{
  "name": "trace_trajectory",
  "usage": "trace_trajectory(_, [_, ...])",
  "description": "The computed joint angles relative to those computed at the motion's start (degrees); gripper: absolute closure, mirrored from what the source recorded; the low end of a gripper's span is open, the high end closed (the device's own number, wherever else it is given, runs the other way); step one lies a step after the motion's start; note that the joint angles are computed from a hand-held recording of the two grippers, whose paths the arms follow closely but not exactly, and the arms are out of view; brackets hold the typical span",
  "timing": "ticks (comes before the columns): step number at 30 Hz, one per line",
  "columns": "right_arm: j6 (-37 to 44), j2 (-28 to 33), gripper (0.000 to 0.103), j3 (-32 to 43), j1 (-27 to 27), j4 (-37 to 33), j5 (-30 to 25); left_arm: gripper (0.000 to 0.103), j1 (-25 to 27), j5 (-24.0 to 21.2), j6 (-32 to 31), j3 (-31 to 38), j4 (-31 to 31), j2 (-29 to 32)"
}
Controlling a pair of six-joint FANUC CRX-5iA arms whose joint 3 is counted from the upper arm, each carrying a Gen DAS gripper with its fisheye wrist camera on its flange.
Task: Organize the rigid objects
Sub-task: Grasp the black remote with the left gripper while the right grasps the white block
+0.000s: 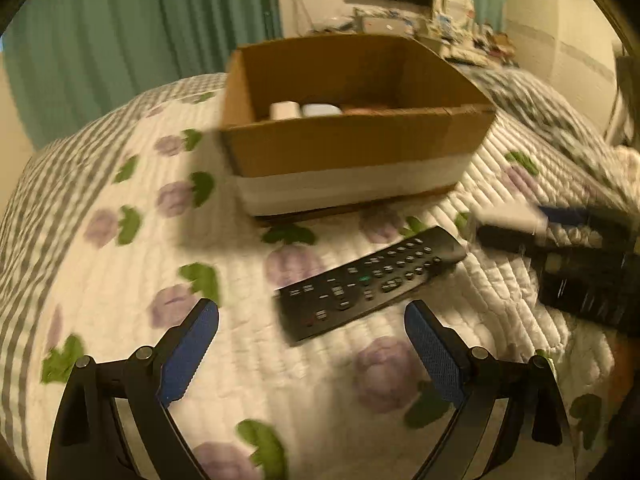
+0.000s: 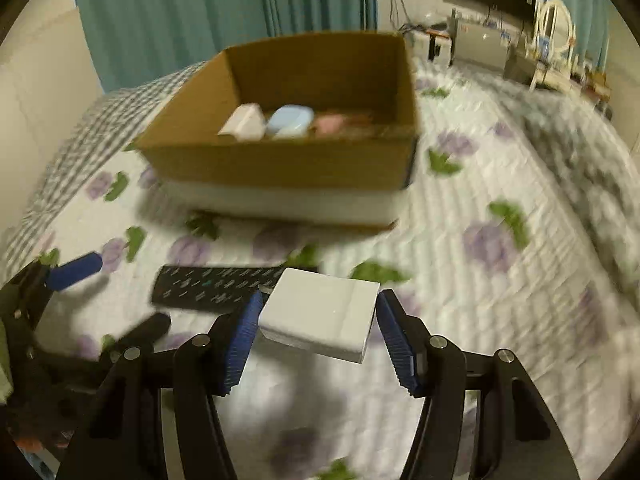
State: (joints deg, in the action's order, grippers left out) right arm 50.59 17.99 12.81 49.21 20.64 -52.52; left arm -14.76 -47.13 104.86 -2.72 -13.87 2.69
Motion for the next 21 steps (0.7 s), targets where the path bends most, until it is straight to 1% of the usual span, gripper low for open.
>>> trace_trajectory(2, [1.2, 0.4, 0.044, 1.4, -1.1, -1.3, -0.7, 0.007, -1.0, -1.4, -1.7, 2.4, -0.4, 2.7])
trace_trajectory(5, [1.5, 0.2, 0.044, 1.7, -2.8, -4.1, -0.4, 0.008, -1.6, -3.3, -3.5, 5.0, -0.2, 6.3])
trace_trajectory(7, [1.6, 0.0, 0.044, 1.6, -3.7, -6.4, -0.1, 0.008, -2.0, -3.9, -3.2, 6.4, -1.0, 8.2])
trace_trajectory(8, [1.4, 0.4, 0.044, 2.0, -4.0, -7.0, -0.1, 0.009, -2.5, -4.4, -2.6, 7.4, -2.5, 9.1])
trace_trajectory(12, [1.3, 0.6, 0.044, 2.3, -4.4, -8.4, -0.1, 0.009, -3.2, -3.0, -4.7, 8.4, -3.6, 10.5])
trace_trajectory(13, [1.7, 0.8, 0.044, 2.6, -4.4, -8.7, -0.4, 0.016, -3.2, -2.6, -6.1, 8.6, -3.3, 10.9])
trace_trajectory(14, [1.7, 0.9, 0.044, 2.6, -4.4, -8.7, -0.4, 0.028, -2.9, -2.4, -7.8, 8.6, -1.8, 11.2])
trace_trajectory(15, [1.9, 1.0, 0.044, 2.6, -4.3, -8.6, -0.6, 0.033, -2.6, -2.2, -9.4, 8.5, -0.4, 11.4])
trace_trajectory(17, [1.5, 0.8, 0.044, 2.1, -4.2, -8.2, -0.2, 0.052, -2.0, -1.8, -11.8, 8.1, 1.8, 11.1])
trace_trajectory(20, [1.2, 0.3, 0.044, 1.2, -4.1, -7.7, 0.8, 0.068, -1.3, -1.2, -13.9, 6.7, 4.6, 9.9])
trace_trajectory(21, [1.0, 0.2, 0.044, 1.0, -4.0, -7.4, 1.0, 0.071, -1.0, -1.4, -14.1, 6.4, 5.4, 9.6])
